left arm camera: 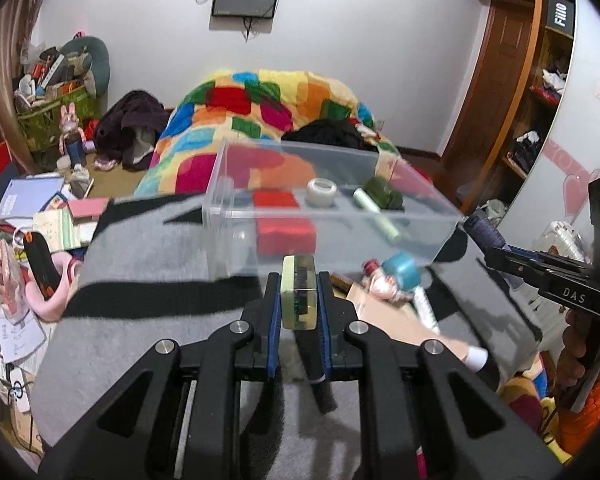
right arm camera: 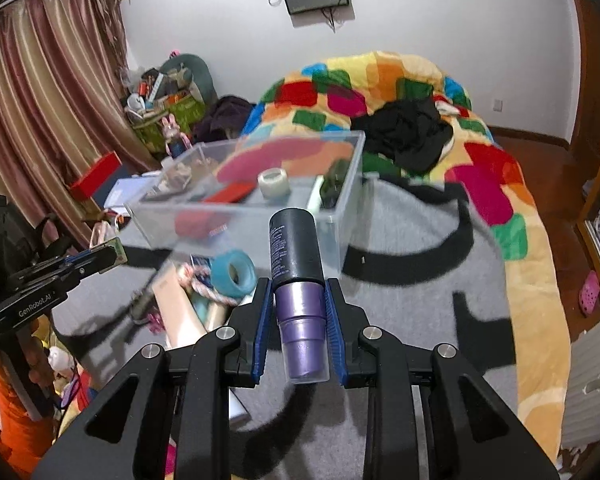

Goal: Organize objects
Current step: 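Place the yellow-green box and purple bottle into the clear box and release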

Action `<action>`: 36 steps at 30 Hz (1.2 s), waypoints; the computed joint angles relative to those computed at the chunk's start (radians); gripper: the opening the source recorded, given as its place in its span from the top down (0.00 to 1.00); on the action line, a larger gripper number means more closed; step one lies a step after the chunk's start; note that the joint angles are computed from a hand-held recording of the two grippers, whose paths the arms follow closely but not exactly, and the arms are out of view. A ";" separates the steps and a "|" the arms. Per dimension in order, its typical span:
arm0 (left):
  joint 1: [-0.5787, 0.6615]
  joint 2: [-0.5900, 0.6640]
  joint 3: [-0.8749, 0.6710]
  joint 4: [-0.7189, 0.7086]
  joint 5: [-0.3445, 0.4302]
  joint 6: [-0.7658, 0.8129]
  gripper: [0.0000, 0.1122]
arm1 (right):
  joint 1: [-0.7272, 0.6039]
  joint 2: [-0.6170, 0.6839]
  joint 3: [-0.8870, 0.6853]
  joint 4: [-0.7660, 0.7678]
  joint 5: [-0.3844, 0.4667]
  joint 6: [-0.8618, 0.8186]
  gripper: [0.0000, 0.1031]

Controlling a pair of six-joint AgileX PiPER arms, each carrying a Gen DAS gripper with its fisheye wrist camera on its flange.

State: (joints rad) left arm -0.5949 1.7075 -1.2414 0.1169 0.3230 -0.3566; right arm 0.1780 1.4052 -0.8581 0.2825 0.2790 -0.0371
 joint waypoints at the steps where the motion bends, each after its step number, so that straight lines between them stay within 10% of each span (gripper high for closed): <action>1: -0.001 -0.002 -0.007 0.006 -0.001 -0.003 0.86 | 0.002 0.001 -0.010 -0.004 0.000 0.003 0.77; 21: 0.012 0.137 -0.297 0.005 0.093 0.036 0.86 | 0.021 0.210 -0.320 -0.109 0.071 0.087 0.77; 36: 0.043 0.411 -0.664 -0.149 0.329 0.174 0.86 | 0.005 0.484 -0.601 -0.044 0.235 0.023 0.77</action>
